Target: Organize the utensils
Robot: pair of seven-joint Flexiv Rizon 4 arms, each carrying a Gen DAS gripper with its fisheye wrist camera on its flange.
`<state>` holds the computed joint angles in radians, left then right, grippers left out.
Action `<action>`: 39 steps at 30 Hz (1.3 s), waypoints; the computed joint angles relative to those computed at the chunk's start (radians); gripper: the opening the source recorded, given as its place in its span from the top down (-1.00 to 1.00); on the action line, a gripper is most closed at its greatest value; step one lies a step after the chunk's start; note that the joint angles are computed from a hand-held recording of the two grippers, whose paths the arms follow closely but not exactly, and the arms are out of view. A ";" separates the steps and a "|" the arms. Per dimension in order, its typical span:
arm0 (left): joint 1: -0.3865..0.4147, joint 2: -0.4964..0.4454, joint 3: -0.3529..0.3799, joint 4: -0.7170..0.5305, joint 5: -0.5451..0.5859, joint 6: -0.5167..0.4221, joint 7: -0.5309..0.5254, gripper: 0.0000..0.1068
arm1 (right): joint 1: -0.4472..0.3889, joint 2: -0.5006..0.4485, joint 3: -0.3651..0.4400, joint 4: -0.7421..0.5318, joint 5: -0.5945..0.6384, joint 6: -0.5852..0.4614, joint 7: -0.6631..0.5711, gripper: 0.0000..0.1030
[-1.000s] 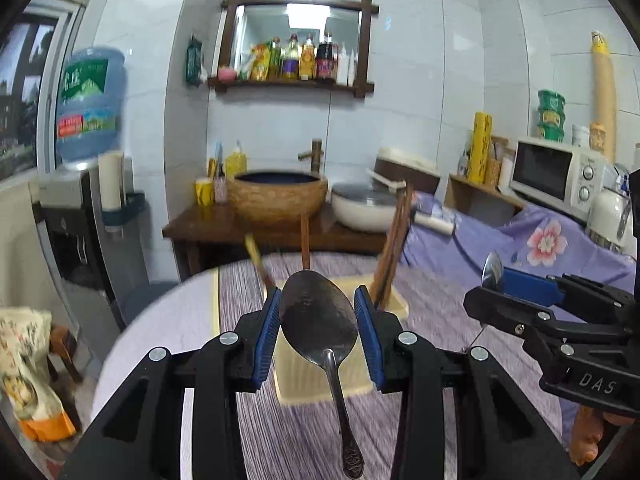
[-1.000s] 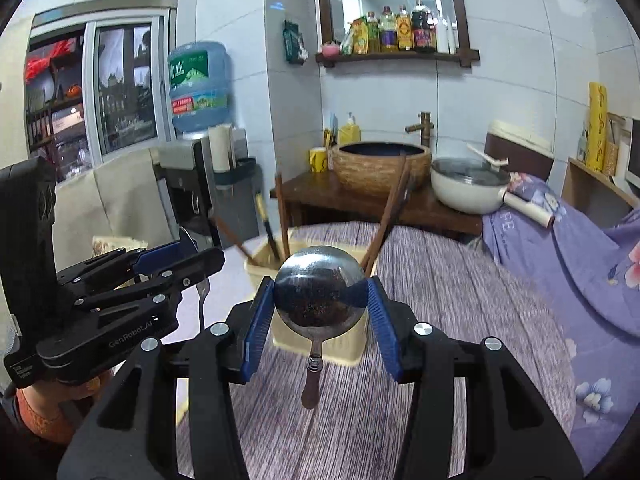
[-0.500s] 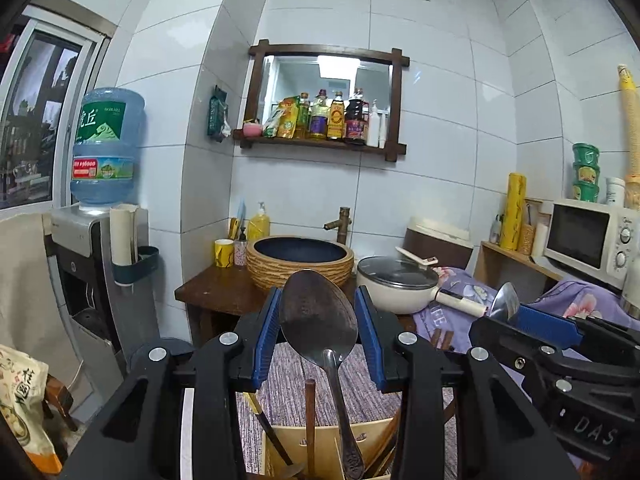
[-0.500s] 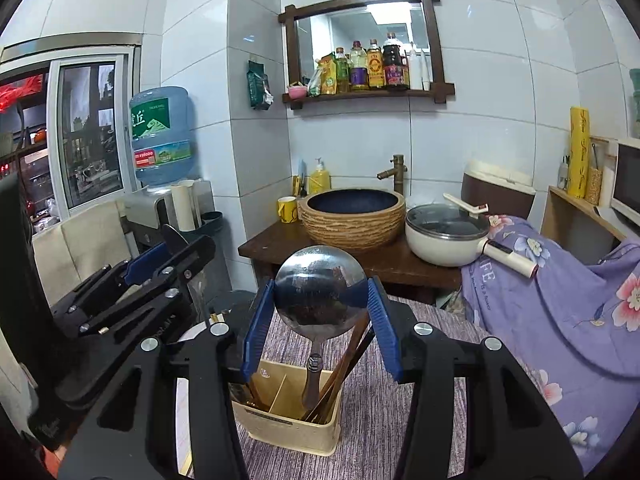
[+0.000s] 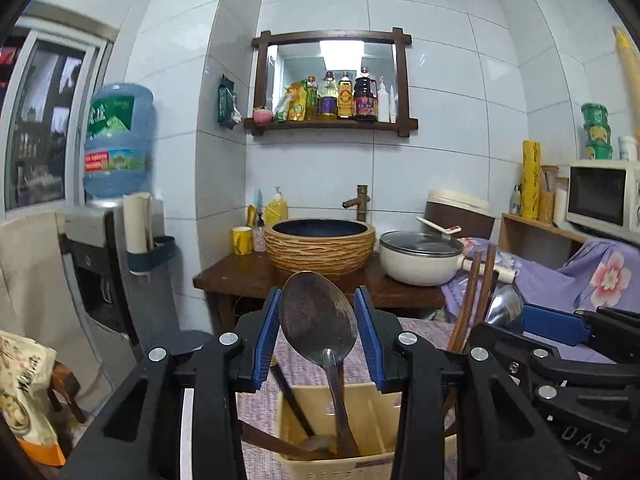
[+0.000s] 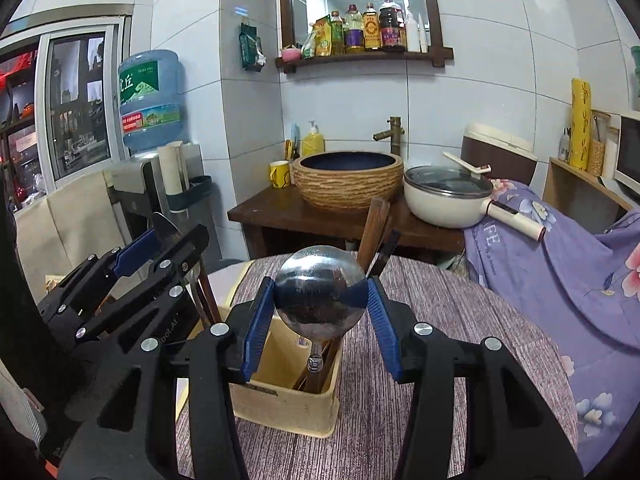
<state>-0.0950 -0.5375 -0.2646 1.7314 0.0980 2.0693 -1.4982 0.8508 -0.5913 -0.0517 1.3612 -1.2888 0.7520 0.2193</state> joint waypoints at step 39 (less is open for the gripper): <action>0.418 0.298 -0.128 0.446 0.478 0.137 -0.488 -0.81 | 0.087 0.134 0.146 0.311 -0.308 -0.188 0.298 -0.51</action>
<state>0.3227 -0.2395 -0.3923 2.1770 0.5760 2.2063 -1.9858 0.9373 -0.4574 0.0941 1.6719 -1.5964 0.5636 0.5168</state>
